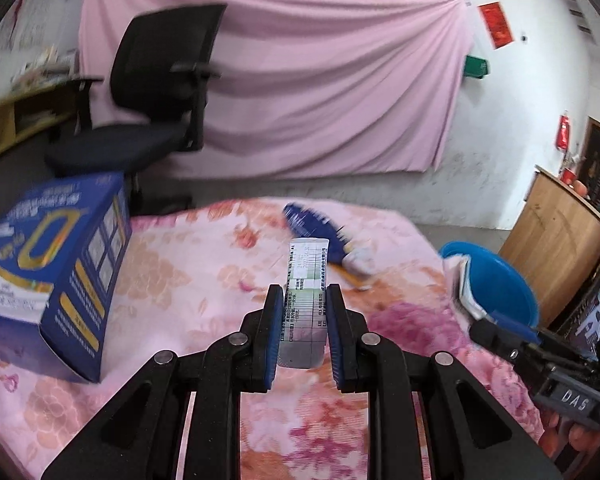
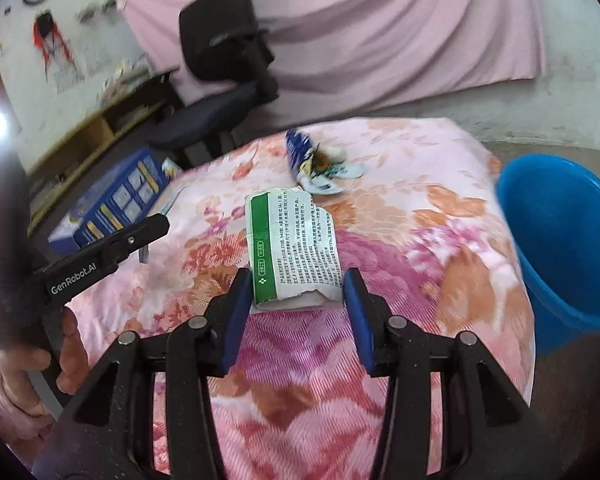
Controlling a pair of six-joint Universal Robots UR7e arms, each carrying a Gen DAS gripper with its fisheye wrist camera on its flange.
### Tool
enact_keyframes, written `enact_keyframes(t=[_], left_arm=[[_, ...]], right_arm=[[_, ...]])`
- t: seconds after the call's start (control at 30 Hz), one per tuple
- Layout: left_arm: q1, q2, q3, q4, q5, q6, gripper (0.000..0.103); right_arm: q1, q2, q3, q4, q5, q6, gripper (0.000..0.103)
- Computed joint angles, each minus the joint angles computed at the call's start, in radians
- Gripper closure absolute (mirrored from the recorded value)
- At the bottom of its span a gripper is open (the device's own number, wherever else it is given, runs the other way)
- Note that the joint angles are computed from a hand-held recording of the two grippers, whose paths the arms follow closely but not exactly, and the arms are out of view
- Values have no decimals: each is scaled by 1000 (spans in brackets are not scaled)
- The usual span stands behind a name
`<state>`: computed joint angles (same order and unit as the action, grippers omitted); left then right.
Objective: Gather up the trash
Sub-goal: 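Lift the pill strip and paper box with both tools over the bucket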
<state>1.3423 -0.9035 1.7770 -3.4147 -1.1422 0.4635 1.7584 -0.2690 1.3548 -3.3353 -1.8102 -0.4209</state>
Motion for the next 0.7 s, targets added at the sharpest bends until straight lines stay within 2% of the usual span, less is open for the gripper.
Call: enact_keyframes(t=[0.23,0.4,0.7], left_arm=[[-49,26,17,-198,-79,122,85],[-98,52,2,-296,-153,211,85],[-167,122,-80,-299,-280,253,85]], right_arm=[[-3,-17,104,-357,100,-50,30],[3,-34,133,-535,149,-105,30],[-4,-67,143,-761,187,-201,29]])
